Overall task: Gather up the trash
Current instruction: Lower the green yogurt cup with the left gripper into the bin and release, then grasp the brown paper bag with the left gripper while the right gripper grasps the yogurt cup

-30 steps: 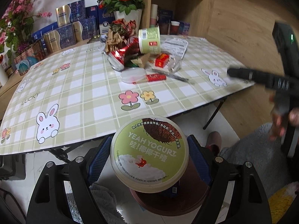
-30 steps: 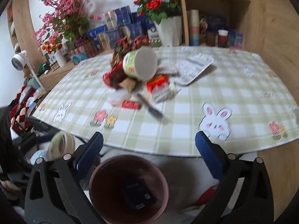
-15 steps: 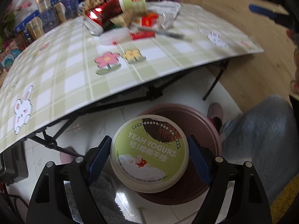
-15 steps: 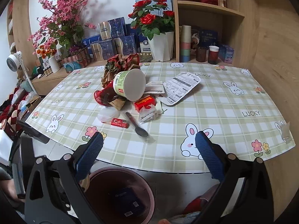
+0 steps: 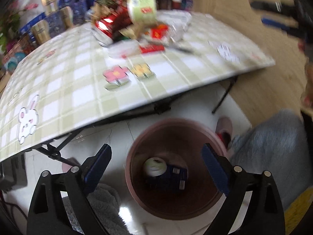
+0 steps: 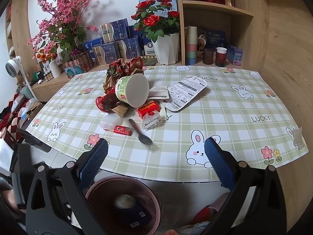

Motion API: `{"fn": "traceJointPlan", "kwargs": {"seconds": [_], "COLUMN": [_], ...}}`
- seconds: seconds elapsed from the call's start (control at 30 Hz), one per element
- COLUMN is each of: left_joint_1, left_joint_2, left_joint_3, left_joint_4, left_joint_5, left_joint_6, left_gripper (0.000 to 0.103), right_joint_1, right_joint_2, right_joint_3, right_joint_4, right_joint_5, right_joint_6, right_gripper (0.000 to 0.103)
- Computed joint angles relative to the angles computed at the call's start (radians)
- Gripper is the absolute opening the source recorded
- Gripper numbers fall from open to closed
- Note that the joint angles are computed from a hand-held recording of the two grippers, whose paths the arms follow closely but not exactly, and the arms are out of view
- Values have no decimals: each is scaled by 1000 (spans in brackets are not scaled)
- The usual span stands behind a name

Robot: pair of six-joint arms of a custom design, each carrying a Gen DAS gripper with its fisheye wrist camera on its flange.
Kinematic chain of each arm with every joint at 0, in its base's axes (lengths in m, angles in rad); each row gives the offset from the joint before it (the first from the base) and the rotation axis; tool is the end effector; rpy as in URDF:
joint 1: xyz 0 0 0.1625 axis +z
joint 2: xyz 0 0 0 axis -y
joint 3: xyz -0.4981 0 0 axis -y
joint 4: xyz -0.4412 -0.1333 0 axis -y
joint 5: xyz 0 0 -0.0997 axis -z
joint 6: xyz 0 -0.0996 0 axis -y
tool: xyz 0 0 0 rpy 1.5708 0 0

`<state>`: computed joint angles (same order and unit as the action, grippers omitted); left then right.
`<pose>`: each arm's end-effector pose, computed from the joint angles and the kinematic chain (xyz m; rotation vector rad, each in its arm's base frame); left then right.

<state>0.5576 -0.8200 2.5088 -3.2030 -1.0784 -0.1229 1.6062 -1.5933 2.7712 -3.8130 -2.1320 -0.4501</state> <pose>-0.2291 -0.3554 -0.0047 1.1717 2.4116 -0.2985 0.0901 -0.2768 0.2992 0.1635 -2.1864 1.1172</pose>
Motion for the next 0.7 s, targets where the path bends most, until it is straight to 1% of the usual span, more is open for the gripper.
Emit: {"fn": "traceJointPlan", "kwargs": {"seconds": [0.1,0.2,0.33,0.5,0.7], "left_joint_1": [2,-1,-7,-10,-2], "left_joint_2": [-38,-68,-101,-127,-130], "left_joint_3": [5,1,-7,-22,-42], "left_joint_4": [-60,-113,-188,-284,-351], "left_joint_5": [25,62,136,218,253], "left_joint_6": [-27,-41,-30,39,118], "left_gripper": [92,93,94,95,96], "right_joint_1": [4,-2,-21,-50,-76], "right_joint_2": [-4,-19,-56,-89,-101], "right_joint_3": [-3,-7,-14,-16,-19], "right_joint_4": [1,13,68,119,148], "right_joint_5": [-11,-4,14,53,86], "right_joint_6": [-5,-1,22,25,10], "right_gripper": [97,97,97,97,97]}}
